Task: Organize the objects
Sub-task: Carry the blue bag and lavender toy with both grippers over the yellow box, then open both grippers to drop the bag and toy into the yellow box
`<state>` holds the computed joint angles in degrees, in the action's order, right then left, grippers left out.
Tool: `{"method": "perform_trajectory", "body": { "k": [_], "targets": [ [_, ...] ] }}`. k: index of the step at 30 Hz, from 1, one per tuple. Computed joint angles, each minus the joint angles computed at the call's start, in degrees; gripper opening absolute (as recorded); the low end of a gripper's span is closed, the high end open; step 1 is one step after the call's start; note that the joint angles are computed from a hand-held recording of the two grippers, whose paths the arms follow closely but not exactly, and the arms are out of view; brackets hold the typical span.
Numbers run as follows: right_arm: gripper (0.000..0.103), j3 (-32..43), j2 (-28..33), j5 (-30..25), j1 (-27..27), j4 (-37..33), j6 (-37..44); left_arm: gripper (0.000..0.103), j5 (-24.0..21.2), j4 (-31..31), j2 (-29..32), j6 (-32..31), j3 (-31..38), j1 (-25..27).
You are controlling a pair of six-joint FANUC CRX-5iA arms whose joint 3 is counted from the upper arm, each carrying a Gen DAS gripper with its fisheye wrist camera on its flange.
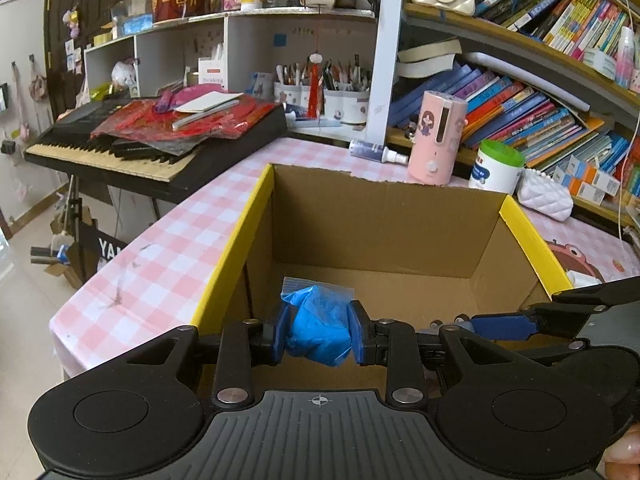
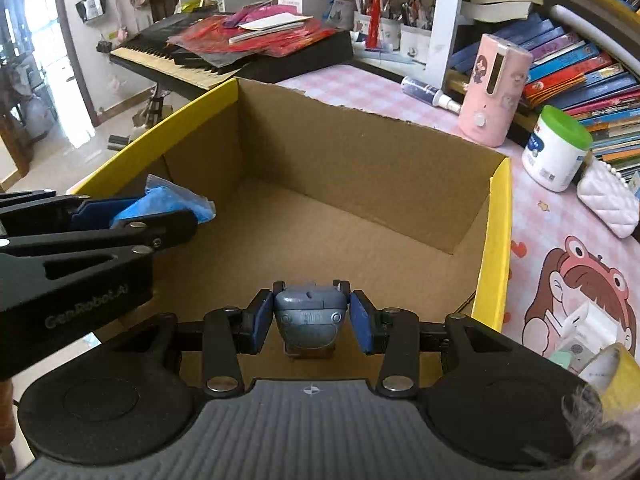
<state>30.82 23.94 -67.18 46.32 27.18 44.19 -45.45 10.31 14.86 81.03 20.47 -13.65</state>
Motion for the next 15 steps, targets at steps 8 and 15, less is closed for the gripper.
{"method": "perform_trajectory", "body": {
  "k": [8, 15],
  "targets": [
    [0.04, 0.1, -0.2, 0.2, -0.2, -0.9, 0.7, 0.029, -2.2, -2.3, 1.4, 3.5, 2.4, -0.6],
    [0.042, -1.8, -1.1, 2.2, 0.0, 0.2, 0.0, 0.036, -0.9, -3.5, 1.2, 6.2, 2.2, -1.1]
  ]
}}
